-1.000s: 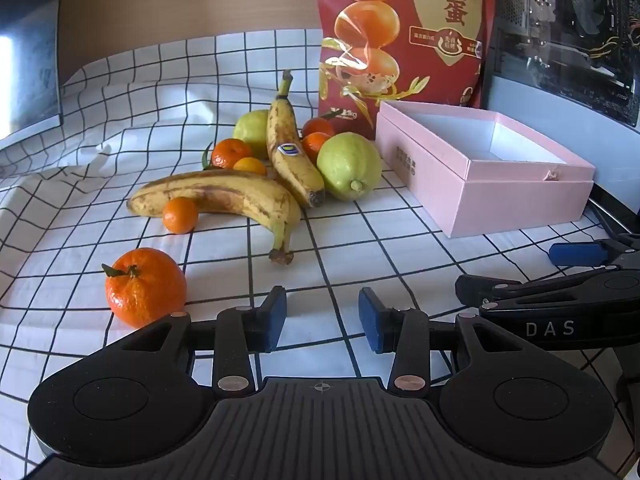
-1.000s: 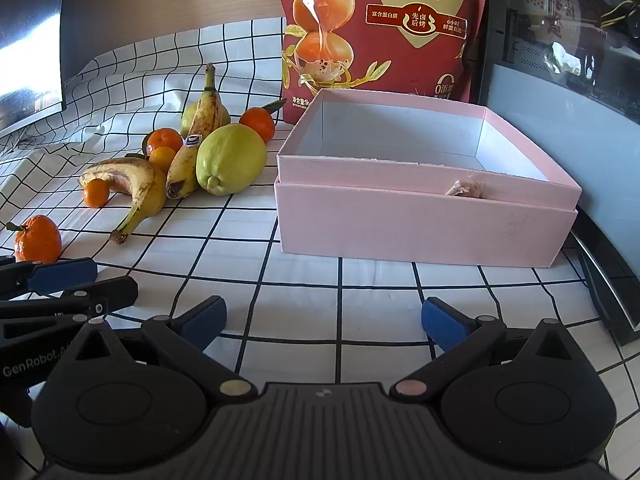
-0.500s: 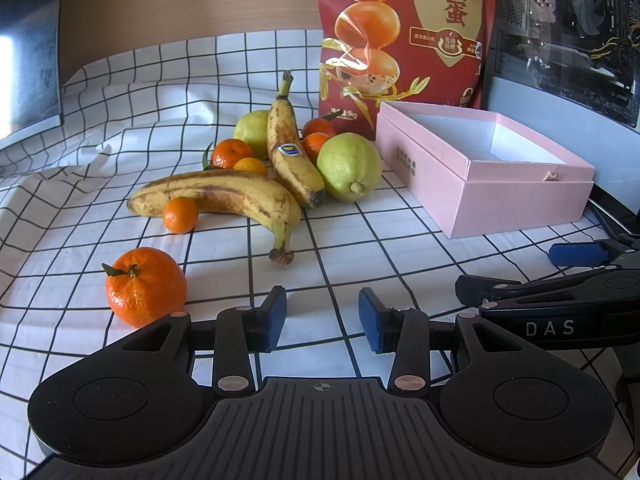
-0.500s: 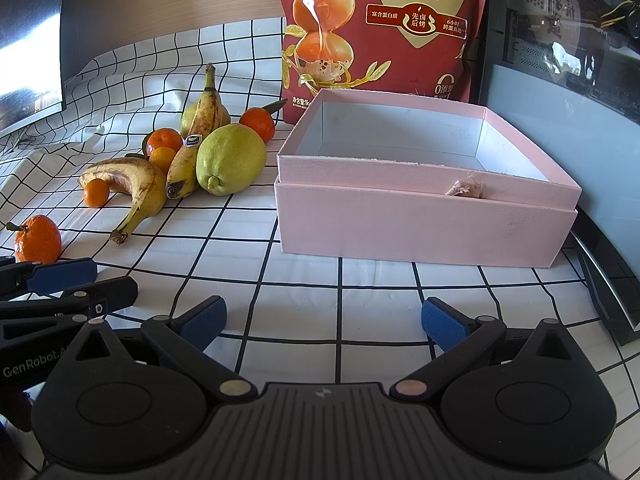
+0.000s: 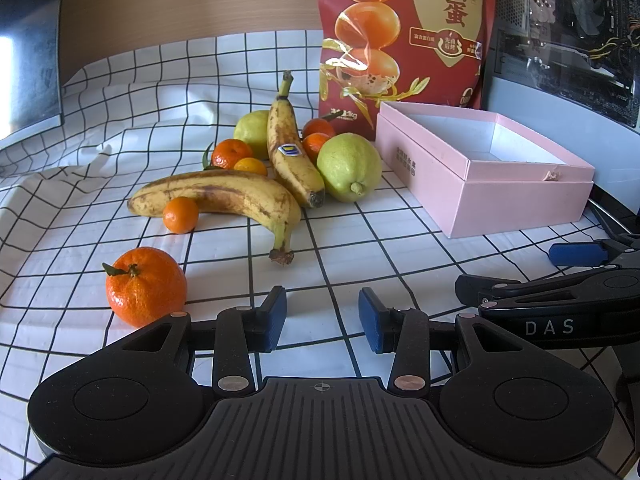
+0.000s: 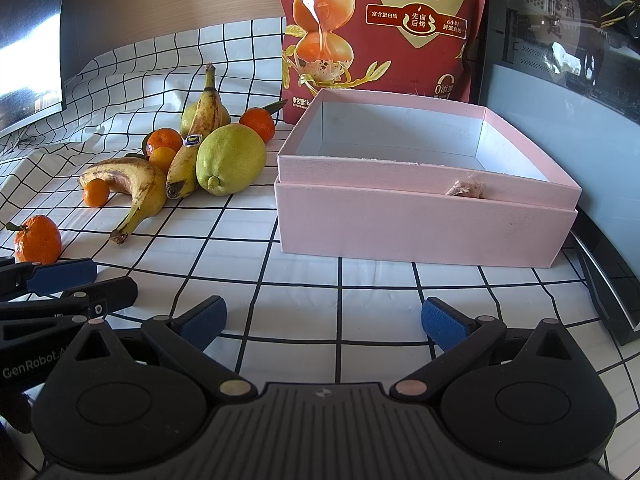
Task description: Organize fruits
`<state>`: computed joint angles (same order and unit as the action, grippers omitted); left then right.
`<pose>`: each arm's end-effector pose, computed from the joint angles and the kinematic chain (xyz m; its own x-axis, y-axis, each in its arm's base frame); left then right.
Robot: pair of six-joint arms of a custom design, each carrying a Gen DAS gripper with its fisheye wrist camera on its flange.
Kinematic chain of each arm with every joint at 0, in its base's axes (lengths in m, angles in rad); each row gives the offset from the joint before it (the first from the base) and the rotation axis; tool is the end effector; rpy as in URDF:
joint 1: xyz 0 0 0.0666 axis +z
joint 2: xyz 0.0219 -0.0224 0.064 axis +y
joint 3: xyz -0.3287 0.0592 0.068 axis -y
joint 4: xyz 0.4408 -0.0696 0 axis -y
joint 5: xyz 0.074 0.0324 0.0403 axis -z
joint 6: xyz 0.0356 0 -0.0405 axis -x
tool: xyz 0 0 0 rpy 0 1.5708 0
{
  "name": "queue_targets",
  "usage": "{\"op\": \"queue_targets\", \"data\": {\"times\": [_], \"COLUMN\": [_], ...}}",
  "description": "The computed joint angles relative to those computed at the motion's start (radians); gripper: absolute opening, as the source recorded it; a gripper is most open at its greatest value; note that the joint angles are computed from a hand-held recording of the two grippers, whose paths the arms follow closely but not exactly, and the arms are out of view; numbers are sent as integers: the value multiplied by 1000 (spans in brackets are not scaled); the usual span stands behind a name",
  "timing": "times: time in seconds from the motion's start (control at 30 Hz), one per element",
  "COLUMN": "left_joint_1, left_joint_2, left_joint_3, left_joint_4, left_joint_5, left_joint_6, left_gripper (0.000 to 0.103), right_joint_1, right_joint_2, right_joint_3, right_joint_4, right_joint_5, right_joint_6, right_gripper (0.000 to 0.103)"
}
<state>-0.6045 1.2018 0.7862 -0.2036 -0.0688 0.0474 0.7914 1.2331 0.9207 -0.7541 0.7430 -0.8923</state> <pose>0.3789 -0.2593 0.2200 -0.5017 0.2891 -0.8153 0.4977 0.8673 0.0013 0.3301 0.2992 0.2399 -0.6152 0.1931 -0.7644 0.2945 0.9556 0.0044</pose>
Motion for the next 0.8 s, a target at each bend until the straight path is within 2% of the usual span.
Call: {"op": "queue_targets", "data": {"times": [0.8], "left_joint_1": [0], "left_joint_2": [0], "left_joint_3": [0], "left_joint_4": [1], "left_joint_5": [0], "left_joint_6": [0], "left_gripper": [44], "right_joint_1": [5], "right_joint_2": [1], "right_joint_3": [-12], "right_joint_4": [9], "right_joint_5": [3], "right_joint_6": [-6], "right_gripper": [103]}}
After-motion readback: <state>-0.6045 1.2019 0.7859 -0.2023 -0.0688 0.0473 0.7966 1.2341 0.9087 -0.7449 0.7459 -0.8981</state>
